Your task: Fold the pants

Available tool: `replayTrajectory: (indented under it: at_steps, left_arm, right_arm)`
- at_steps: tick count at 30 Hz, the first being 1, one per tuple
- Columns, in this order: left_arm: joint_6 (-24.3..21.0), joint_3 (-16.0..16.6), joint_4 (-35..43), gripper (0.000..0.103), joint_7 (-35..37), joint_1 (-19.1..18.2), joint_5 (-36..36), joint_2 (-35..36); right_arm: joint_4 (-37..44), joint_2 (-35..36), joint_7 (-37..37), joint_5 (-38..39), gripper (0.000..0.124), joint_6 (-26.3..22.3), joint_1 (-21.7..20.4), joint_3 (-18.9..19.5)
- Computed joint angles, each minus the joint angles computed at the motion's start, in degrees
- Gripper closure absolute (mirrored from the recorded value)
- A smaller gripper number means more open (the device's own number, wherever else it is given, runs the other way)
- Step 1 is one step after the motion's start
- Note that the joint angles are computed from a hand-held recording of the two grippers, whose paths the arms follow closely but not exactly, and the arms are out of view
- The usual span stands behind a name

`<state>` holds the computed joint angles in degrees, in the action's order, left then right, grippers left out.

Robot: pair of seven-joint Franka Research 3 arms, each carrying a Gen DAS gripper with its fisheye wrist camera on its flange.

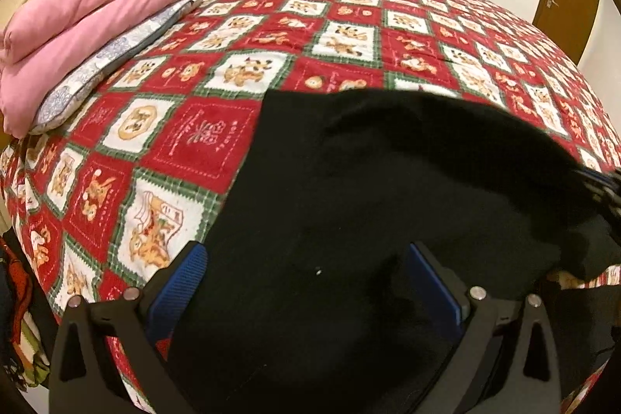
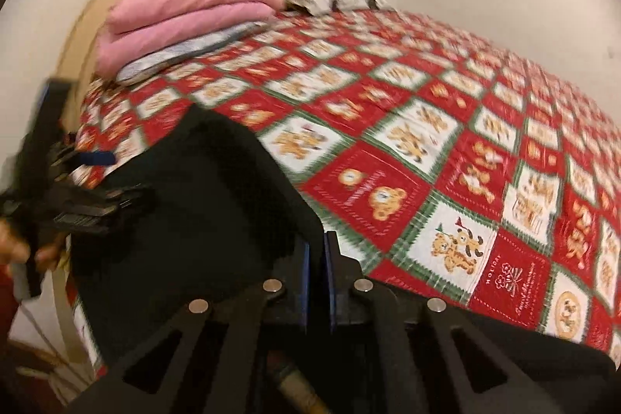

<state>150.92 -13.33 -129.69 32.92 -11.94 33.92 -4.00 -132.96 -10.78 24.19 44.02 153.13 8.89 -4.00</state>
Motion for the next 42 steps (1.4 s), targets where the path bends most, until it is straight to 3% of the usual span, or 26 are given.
replayTrajectory:
  at_steps: [6,12,18,23,25,26,27,28,30,32,35,38,40,42]
  left_arm:
    - [1.55,0.07,-3.86,0.000,-2.00,0.85,0.90,-3.19]
    - [2.53,-0.60,-9.57,0.000,-5.39,2.47,3.43,-8.56]
    - [1.27,-1.11,-14.32,0.000,-6.06,3.31,2.50,-13.42]
    - [1.28,-1.59,-17.72,0.000,-6.95,4.92,3.53,-17.71]
    - [1.45,-1.48,-18.54,0.000,-7.07,5.46,3.23,-18.64]
    - [1.81,-1.31,-18.95,0.000,-7.08,5.71,3.00,-19.04]
    - [2.15,-1.22,-19.22,0.000,-7.04,5.95,2.79,-19.29]
    - [2.48,-1.13,-19.50,0.000,-6.90,6.18,2.64,-19.56]
    - [2.88,-1.17,-20.12,0.000,-6.48,6.65,2.68,-20.32]
    - [2.78,-1.38,-20.65,0.000,-5.95,7.25,3.12,-21.05]
    - [3.00,-0.91,-21.26,0.000,-4.50,7.76,2.94,-21.57]
    - [3.70,-0.30,-22.23,0.000,-3.43,8.31,2.29,-22.41]
    - [3.83,-0.23,-22.75,0.000,-2.78,8.67,1.86,-22.90]
    - [3.55,-0.42,-23.21,0.000,-2.37,9.17,1.80,-23.44]
  right_arm:
    - [-11.71,-12.85,-5.41,3.84,0.117,2.03,3.34,-0.76]
    - [-22.65,-23.14,-2.85,1.57,0.117,0.65,5.40,-1.47]
    - [-26.46,-23.42,4.64,-3.11,0.117,-1.25,5.35,-0.24]
    - [-21.46,-22.05,4.89,2.86,0.115,-0.46,9.77,-4.33]
    - [-17.28,-19.28,3.36,7.38,0.094,-1.15,11.62,-6.22]
    - [-14.41,-17.00,2.39,10.44,0.060,-2.06,12.58,-7.21]
    - [-11.12,-13.99,-0.05,15.82,0.038,-1.78,14.41,-8.32]
    - [-9.25,-12.14,-2.43,19.38,0.037,-1.40,15.22,-8.57]
    - [-4.50,-6.74,-3.60,21.63,0.037,-1.29,15.26,-7.44]
    - [-0.07,-0.78,-0.23,18.35,0.037,1.46,13.81,-4.19]
    - [5.29,6.75,2.77,14.70,0.042,1.31,11.78,-1.48]
    - [7.72,11.76,7.91,7.20,0.069,3.79,9.98,1.27]
    - [9.00,15.10,17.46,-2.62,0.086,6.06,9.25,2.32]
    - [9.61,15.60,18.09,-0.44,0.107,3.96,7.33,3.66]
